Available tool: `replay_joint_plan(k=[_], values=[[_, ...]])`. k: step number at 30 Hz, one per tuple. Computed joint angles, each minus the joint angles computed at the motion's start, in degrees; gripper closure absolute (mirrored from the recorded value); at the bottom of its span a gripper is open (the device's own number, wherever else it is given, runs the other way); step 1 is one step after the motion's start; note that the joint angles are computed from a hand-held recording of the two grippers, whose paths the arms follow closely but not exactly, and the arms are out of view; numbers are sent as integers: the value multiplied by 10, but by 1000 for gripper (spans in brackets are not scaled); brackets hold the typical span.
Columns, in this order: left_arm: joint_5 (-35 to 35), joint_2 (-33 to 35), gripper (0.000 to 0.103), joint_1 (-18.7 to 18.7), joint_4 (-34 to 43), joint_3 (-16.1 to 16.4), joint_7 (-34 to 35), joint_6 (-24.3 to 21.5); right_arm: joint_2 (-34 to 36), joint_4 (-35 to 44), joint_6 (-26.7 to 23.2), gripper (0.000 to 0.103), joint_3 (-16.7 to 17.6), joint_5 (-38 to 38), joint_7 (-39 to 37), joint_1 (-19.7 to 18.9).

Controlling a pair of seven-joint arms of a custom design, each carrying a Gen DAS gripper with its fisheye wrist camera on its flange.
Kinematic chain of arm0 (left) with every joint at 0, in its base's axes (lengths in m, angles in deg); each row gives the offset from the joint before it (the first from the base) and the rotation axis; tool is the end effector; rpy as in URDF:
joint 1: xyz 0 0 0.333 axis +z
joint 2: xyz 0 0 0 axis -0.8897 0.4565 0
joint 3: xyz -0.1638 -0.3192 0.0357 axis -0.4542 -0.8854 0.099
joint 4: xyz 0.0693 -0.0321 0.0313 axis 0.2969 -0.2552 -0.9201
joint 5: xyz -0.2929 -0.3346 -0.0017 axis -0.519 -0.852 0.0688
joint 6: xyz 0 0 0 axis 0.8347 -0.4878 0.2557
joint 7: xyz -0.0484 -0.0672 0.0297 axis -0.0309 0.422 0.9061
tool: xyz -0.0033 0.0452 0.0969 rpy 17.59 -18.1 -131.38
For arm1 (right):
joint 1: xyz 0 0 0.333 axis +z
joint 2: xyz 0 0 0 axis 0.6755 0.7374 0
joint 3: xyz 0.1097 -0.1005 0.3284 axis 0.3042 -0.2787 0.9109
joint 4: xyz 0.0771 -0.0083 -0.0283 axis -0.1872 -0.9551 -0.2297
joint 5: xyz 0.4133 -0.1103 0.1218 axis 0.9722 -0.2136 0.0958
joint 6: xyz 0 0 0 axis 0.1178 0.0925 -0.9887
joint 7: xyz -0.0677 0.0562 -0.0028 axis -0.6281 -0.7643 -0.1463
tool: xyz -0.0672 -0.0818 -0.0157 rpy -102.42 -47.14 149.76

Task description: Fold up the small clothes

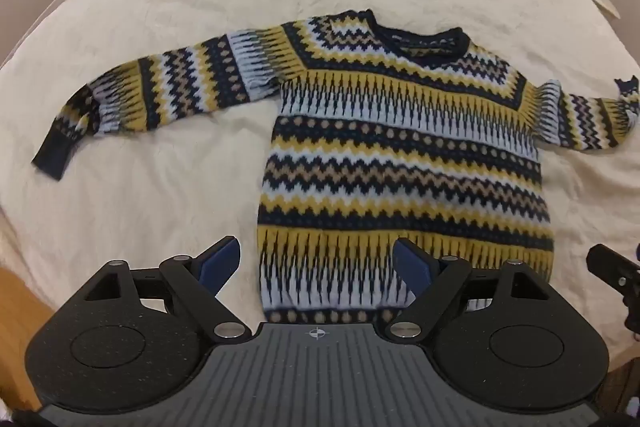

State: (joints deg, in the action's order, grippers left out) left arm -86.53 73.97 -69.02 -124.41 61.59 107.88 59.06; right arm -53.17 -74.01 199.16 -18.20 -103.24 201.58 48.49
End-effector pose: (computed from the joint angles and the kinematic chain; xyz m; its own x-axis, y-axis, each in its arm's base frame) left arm 0.5650 -0.1272 0.5698 -0.3737 -0.9270 -0.0312 -0.8476 0.3549 -0.3944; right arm 0.4336 0.1844 0.5627 -0.4464 -0.8864 -0.1229 -0.7032 0.4324 -0.5644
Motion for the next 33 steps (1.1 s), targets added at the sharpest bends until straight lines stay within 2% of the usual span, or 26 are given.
replay_joint_plan(k=[2, 4, 5, 7, 9, 11, 15, 33], values=[[-3, -20, 20, -1, -12, 0, -10, -9, 1, 4, -3, 1, -3, 5, 4, -2], [-7, -32, 20, -3, -18, 3, -9, -19, -32, -25, 19, 1, -6, -10, 33, 4], [-19, -27, 20, -3, -6, 11, 3, -37, -29, -21, 13, 1, 7, -1, 23, -7], [-17, -39, 20, -3, -11, 8, -3, -44, -46, -30, 14, 1, -5, 22, 11, 5], [-17, -52, 20, -5, -20, 8, -3, -41, -47, -20, -4, 1, -20, 46, -24, 14], [-17, -66, 20, -7, -30, 9, -6, -36, -50, -11, -17, 1, -18, 54, -42, 11], [-22, -89, 20, -15, -47, 14, -6, -31, -63, -12, -25, 1, -3, 61, -41, 5], [-31, -148, 20, -40, -85, 30, 10, -42, -118, -32, -53, 1, 14, 96, -36, 8]])
